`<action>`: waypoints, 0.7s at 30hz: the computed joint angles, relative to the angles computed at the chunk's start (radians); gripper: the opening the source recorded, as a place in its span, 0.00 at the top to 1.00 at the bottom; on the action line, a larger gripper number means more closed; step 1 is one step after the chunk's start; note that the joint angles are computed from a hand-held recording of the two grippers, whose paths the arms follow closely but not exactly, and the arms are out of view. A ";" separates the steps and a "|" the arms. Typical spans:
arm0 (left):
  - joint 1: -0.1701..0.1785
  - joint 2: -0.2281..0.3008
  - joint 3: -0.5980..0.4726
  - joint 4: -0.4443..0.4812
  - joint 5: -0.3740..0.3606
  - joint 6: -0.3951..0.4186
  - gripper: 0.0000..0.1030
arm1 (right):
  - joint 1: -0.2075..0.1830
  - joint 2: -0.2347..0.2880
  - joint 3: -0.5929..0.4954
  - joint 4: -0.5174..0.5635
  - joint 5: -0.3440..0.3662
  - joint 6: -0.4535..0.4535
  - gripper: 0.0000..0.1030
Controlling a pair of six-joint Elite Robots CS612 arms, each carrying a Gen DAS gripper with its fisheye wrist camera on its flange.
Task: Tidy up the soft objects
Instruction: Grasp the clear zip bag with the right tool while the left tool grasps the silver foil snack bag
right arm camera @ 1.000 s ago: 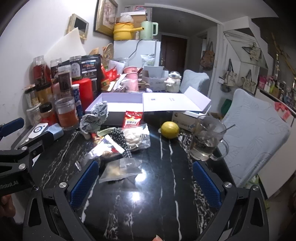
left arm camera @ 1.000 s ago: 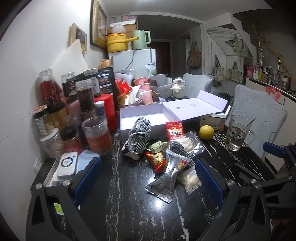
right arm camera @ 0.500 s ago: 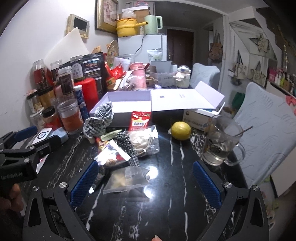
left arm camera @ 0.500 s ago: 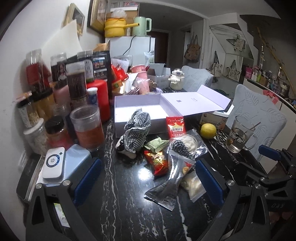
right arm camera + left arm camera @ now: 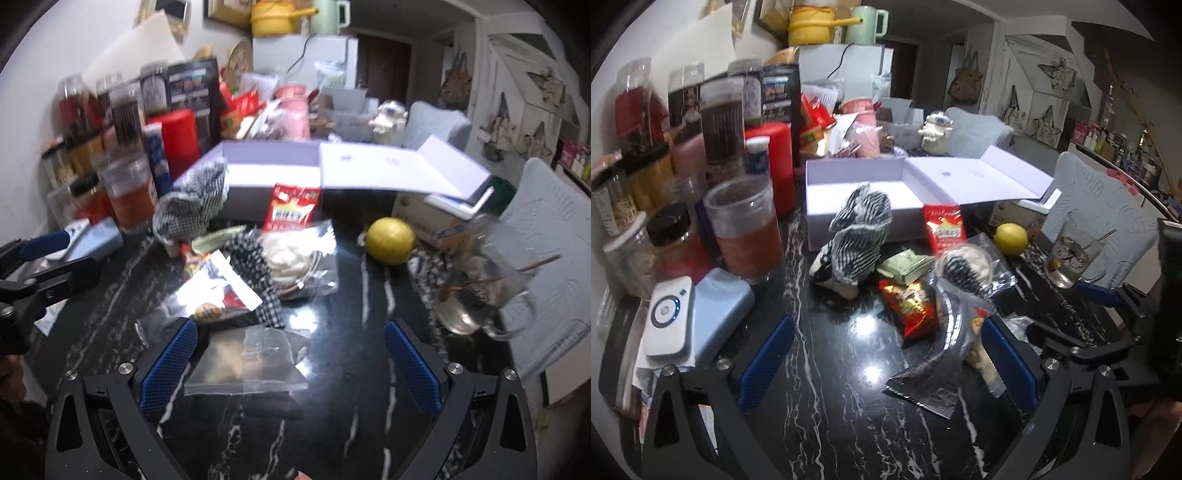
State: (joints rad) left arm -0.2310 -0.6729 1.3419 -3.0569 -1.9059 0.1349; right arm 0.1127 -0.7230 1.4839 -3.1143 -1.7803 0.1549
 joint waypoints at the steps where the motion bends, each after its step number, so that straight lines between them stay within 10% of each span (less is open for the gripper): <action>1: -0.001 0.005 -0.005 0.000 0.011 -0.005 0.00 | -0.003 0.009 -0.016 0.028 0.017 -0.001 0.00; 13: 0.007 0.045 -0.062 0.089 -0.055 0.061 0.00 | -0.019 0.061 -0.090 0.201 0.145 -0.040 0.00; 17: 0.001 0.049 -0.072 0.132 -0.073 0.088 0.00 | -0.036 0.055 -0.057 0.157 0.199 -0.003 0.24; 21: -0.008 0.055 -0.081 0.168 -0.093 0.124 0.00 | -0.046 0.044 -0.031 0.134 0.212 -0.001 0.27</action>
State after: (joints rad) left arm -0.2393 -0.6181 1.2613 -2.8886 -1.9987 0.2589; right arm 0.0666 -0.6788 1.4529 -2.9800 -1.5683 0.1538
